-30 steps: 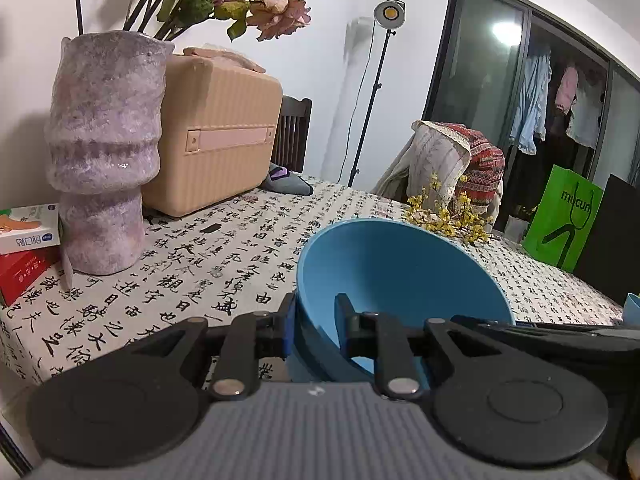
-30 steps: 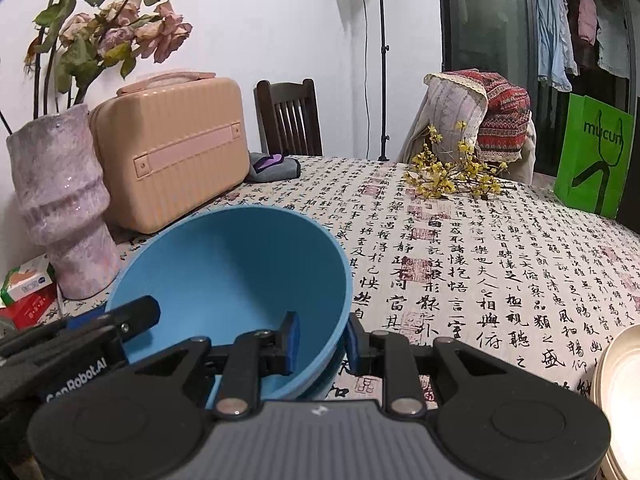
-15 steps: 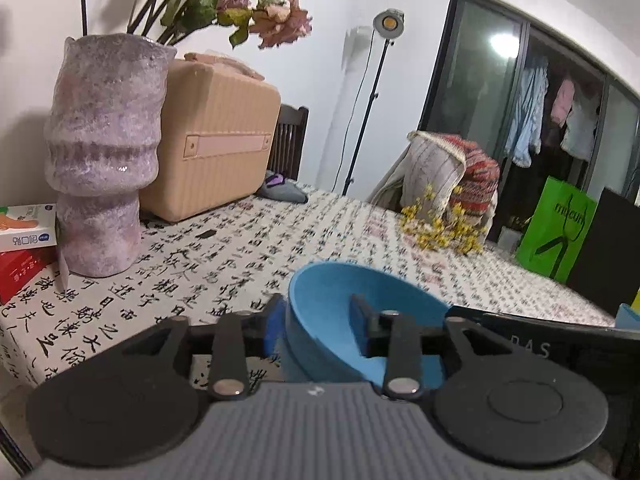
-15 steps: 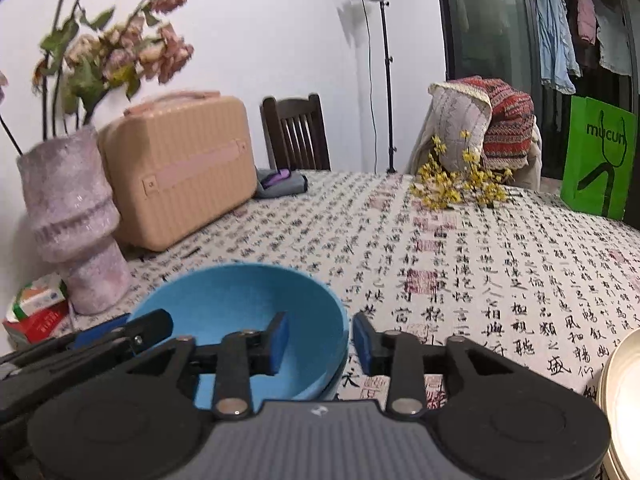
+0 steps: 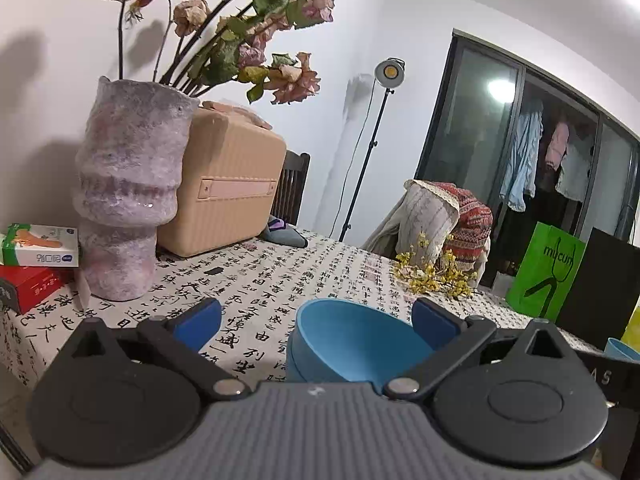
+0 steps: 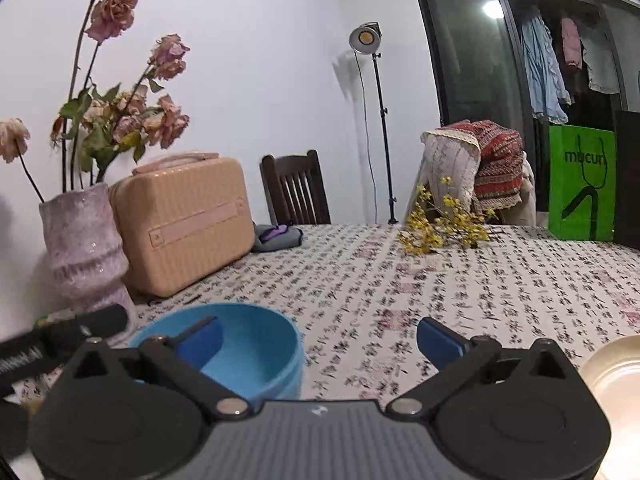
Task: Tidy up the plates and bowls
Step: 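Lower both held blue bowls onto the tablecloth and open both grippers, then move both open grippers across the table toward the blue bowl by the thermos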
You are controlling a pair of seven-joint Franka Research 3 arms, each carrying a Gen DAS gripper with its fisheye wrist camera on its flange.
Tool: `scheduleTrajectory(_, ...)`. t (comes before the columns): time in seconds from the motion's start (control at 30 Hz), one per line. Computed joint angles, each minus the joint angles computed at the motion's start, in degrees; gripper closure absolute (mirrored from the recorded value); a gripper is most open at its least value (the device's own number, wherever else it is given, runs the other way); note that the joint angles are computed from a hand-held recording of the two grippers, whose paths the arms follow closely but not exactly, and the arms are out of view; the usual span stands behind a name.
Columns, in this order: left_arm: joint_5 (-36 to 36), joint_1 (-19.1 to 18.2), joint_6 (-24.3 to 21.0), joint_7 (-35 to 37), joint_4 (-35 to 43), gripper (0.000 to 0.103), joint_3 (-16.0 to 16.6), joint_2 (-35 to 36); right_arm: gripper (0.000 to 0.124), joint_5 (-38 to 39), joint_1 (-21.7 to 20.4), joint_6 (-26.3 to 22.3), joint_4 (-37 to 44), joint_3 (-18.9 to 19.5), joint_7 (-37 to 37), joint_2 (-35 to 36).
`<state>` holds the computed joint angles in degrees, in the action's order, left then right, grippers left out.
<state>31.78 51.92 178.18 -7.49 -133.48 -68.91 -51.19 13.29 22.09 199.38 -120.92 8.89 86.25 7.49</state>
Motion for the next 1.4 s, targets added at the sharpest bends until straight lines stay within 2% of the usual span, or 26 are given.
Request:
scheduleTrajectory(0.23,-0.30,-1.73,-0.11,-0.99,-1.48,0.000,0.83,-1.67,0.021,-5.15,-3.07,1.34,-3.42,0.80,5.45,-1.63)
scheduleTrajectory(0.37,-0.46,-2.35,0.33,-1.72,-2.24,0.000,1.05,-2.39,0.021,-1.68,-1.29,2.79,-5.02,-0.90,2.66,-2.43)
scheduleTrajectory(0.53,-0.39,-2.54,0.24,-1.93,-2.30,0.000,1.03,-2.47,0.021,-0.19,-1.43,4.02,-6.64,-1.53,2.89,-3.28)
scheduleTrajectory(0.8,-0.39,-2.29,0.55,-2.11,-1.46,0.000,0.38,-3.07,0.021,-1.06,-3.03,6.17,-9.67,-2.57,6.22,-5.08)
scheduleTrajectory(1.4,-2.54,-0.10,1.51,-1.19,1.69,0.000,-2.54,-3.70,0.021,2.88,-5.80,10.13,-14.73,-5.11,5.26,-8.32)
